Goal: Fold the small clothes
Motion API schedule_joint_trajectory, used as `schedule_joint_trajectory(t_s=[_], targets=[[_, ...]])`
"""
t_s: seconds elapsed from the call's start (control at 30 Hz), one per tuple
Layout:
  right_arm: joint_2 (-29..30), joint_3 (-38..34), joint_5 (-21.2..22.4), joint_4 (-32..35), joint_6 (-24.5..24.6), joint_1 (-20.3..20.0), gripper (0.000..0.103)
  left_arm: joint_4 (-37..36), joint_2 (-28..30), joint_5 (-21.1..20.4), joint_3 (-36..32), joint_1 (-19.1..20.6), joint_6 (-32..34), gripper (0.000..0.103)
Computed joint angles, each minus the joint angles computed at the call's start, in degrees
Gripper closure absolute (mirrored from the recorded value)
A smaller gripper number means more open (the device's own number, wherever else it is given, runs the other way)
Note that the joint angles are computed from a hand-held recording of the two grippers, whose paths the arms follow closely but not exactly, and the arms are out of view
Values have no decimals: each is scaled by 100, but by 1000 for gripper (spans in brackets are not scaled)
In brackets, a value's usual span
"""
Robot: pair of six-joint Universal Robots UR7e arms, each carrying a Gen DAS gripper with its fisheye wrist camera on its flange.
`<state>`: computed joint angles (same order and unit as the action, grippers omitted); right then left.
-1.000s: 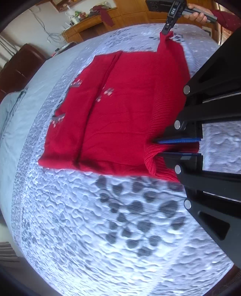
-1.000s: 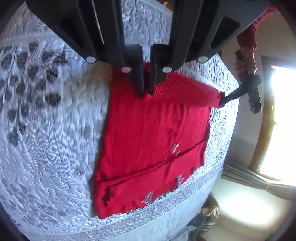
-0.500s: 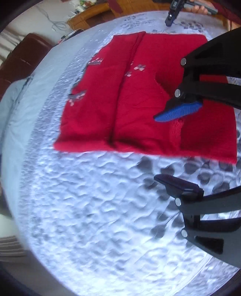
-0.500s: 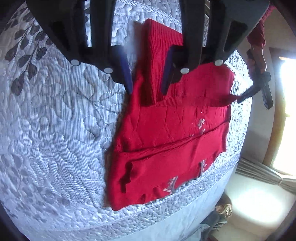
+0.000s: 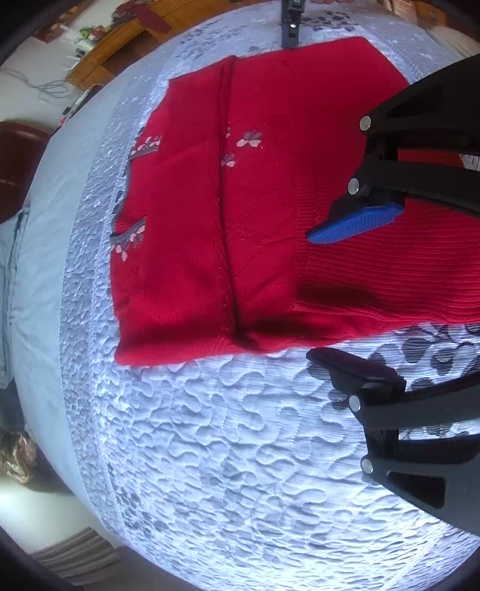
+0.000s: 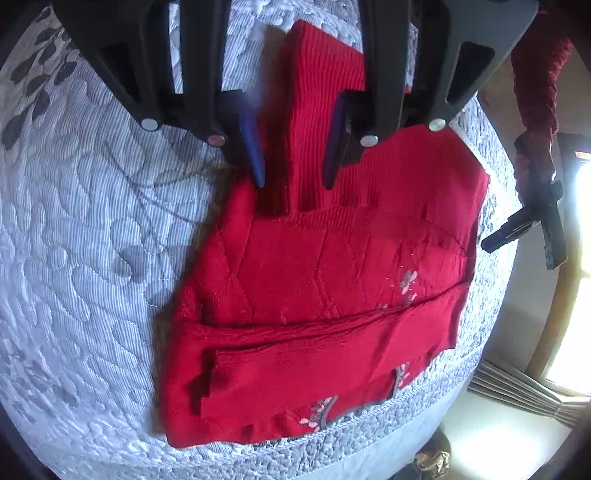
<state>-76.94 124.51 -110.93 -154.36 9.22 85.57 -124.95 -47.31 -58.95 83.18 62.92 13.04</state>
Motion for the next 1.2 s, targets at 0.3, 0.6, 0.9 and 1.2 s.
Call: schedule_joint_trajectory(t_s=[0.3,0.6,0.9,1.2], targets=[[296,-167,-103,34,-248,-19,97,413,251,19,-164,79,-17,90],[-314,322,495,-746,-749,106,99,-520,-299,-537,259,85,198,99],[-447,-260,120,-793,-694,363,99,-1005,198,-495,-586,-105,230,99],[530,-2138,-500,-117,-653,124,99,-717,2153,66,-3252,-144,301,99]])
